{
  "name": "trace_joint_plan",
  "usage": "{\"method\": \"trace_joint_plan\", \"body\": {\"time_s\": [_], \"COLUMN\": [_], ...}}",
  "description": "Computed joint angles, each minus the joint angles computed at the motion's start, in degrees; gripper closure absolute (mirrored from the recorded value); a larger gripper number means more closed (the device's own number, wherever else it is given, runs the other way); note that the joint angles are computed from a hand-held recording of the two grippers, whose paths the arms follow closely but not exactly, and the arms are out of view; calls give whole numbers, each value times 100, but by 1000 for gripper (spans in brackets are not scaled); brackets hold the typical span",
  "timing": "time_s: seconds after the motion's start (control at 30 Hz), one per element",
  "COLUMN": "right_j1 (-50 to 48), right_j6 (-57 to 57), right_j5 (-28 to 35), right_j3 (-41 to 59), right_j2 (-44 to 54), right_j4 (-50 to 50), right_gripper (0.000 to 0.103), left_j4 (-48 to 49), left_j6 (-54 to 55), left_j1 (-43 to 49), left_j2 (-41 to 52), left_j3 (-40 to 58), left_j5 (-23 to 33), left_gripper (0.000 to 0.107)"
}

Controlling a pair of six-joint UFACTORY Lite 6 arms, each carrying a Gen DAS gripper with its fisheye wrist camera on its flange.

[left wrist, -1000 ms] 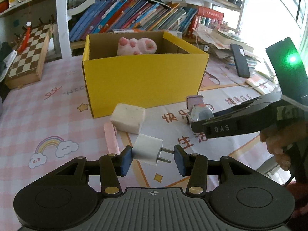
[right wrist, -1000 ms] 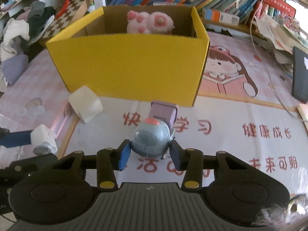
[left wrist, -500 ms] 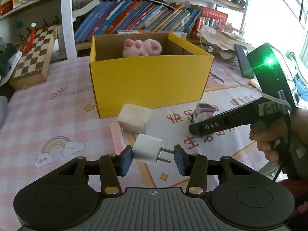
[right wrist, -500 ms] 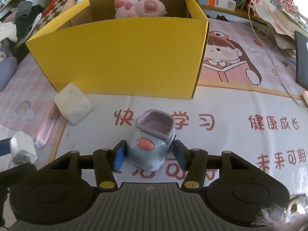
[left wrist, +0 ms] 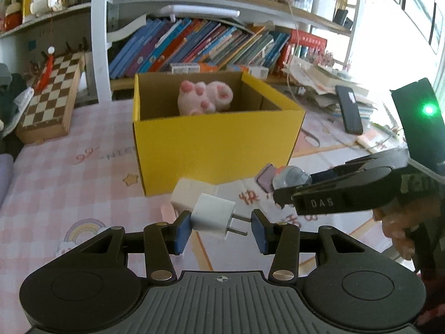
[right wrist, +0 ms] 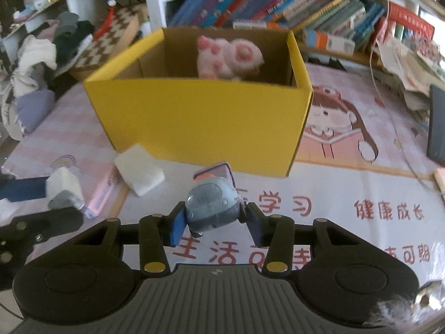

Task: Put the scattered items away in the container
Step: 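Grasp the grey toy car with the right gripper and lift it, then carry the wall plug and toy car over the yellow box with both grippers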

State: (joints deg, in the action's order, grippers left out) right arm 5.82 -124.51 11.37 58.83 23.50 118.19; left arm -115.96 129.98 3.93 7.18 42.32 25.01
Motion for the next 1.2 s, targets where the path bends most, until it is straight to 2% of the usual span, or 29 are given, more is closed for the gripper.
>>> {"method": "trace_joint_plan", "body": {"time_s": [0.13,0.33,0.6,0.83,1.2], "right_j1": [-40,-139,-350,-511,-677], "right_j6": [64,978,1989,2813,4678], "right_j5": [147,325,590,810,1251], "right_j3": [-225,-251,295,1410,3931], "right_j2": [-424,-862,-1055,-488,1313], "right_j4": [-116,-1001,-2024,-2968,-5062], "right_gripper": [60,60,60,60,60], "left_j4": [245,502,412,199,127], "left_j6": [-297,-585,-614,-566,-753], "left_j1": [51,120,114,20,-325], "left_j2": [-163,-282,-81,484,1823], "left_j3": [73,332,1022,1877,3421], "left_j5": [76,211,309,161,-540], "left_gripper": [62,62,62,62,62]}}
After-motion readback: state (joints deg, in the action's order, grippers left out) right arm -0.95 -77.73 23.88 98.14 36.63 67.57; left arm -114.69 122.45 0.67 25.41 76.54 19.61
